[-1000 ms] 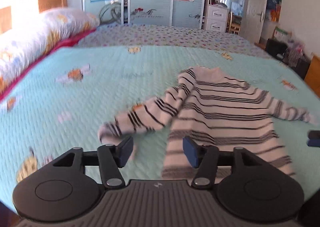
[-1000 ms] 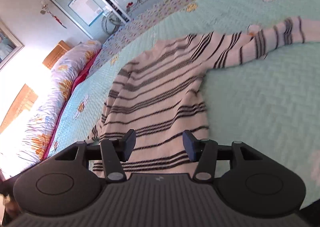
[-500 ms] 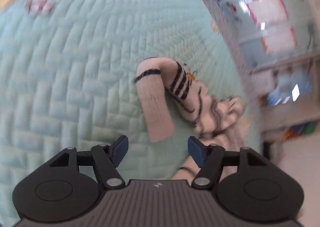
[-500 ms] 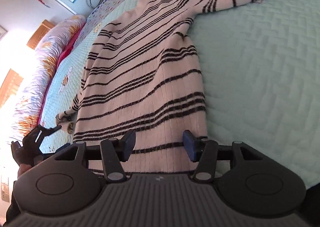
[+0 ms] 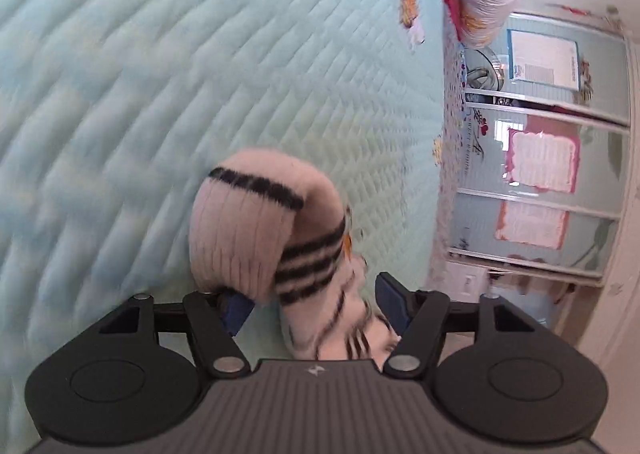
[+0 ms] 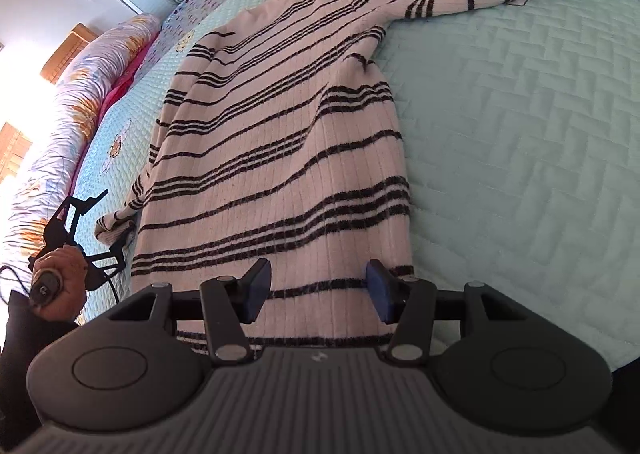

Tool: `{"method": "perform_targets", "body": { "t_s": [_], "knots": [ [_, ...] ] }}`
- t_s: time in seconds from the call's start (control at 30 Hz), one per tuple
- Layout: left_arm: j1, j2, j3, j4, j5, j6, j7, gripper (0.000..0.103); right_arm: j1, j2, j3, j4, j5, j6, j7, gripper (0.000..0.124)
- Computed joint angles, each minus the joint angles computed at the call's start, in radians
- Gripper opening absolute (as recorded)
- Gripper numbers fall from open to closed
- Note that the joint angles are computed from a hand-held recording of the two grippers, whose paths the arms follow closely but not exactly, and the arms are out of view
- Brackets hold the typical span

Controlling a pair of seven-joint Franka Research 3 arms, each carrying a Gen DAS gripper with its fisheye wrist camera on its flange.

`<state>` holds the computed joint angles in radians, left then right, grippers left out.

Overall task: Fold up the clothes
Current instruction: 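Grasp the sleeve cuff with the left tool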

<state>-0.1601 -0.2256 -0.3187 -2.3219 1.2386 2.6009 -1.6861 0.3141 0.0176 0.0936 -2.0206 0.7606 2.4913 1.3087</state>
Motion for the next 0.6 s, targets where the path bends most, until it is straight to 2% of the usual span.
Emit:
{"method": "perform_targets", "body": {
  "t_s": [0.03,0.07,0.1,0.17,0.23,0.33,0.37,0.4,0.43,0.47,0.5,0.53,0.6],
  "knots": [
    [-0.009,-0.009,0.02,0.0,-0.084,-0.027,0.141,0.042,0.0,0.002,0.0,0.001,-0.005,-0.002,0.006,0.054],
    [-0.016,-0.015,0.039,0.007,-0.168,-0.057,0.297,0.033,0.0,0.003,-0.001,0.003,-0.01,-0.005,0.009,0.054],
    [-0.018,-0.026,0.052,0.014,-0.23,-0.093,0.439,0.016,0.0,0.002,0.0,0.003,-0.015,-0.005,0.008,0.054],
    [-0.009,-0.051,0.063,0.035,-0.304,-0.173,0.669,0.013,0.001,-0.001,0.0,0.002,-0.025,-0.007,0.007,0.054],
    [0.016,-0.101,0.058,0.044,-0.304,-0.256,0.826,0.012,0.0,-0.002,-0.001,0.002,-0.028,-0.005,0.009,0.054],
    [0.062,-0.181,0.031,0.057,-0.243,-0.351,0.963,0.012,0.001,0.001,-0.001,0.006,-0.048,-0.003,0.023,0.054],
    [0.077,-0.199,0.031,0.068,-0.227,-0.37,1.011,0.013,0.001,0.002,-0.001,0.007,-0.054,-0.003,0.028,0.054],
    [0.093,-0.189,0.034,0.102,-0.226,-0.393,1.073,0.02,0.001,0.003,-0.001,0.008,-0.061,-0.003,0.032,0.054],
    [0.108,-0.166,0.035,0.142,-0.23,-0.421,1.127,0.036,0.001,0.004,-0.001,0.01,-0.068,-0.002,0.037,0.054],
    [0.117,-0.148,0.038,0.163,-0.243,-0.447,1.167,0.045,0.001,0.006,-0.001,0.011,-0.074,-0.002,0.042,0.054],
    [0.124,-0.131,0.041,0.181,-0.257,-0.473,1.201,0.064,0.001,0.007,-0.001,0.013,-0.081,-0.002,0.047,0.054],
    [0.13,-0.113,0.045,0.199,-0.27,-0.5,1.235,0.074,0.001,0.008,-0.001,0.014,-0.087,-0.001,0.051,0.054],
    [0.121,-0.106,0.077,0.182,-0.399,-0.509,1.229,0.072,0.002,0.007,0.0,0.015,-0.096,0.001,0.06,0.054]
  ]
}}
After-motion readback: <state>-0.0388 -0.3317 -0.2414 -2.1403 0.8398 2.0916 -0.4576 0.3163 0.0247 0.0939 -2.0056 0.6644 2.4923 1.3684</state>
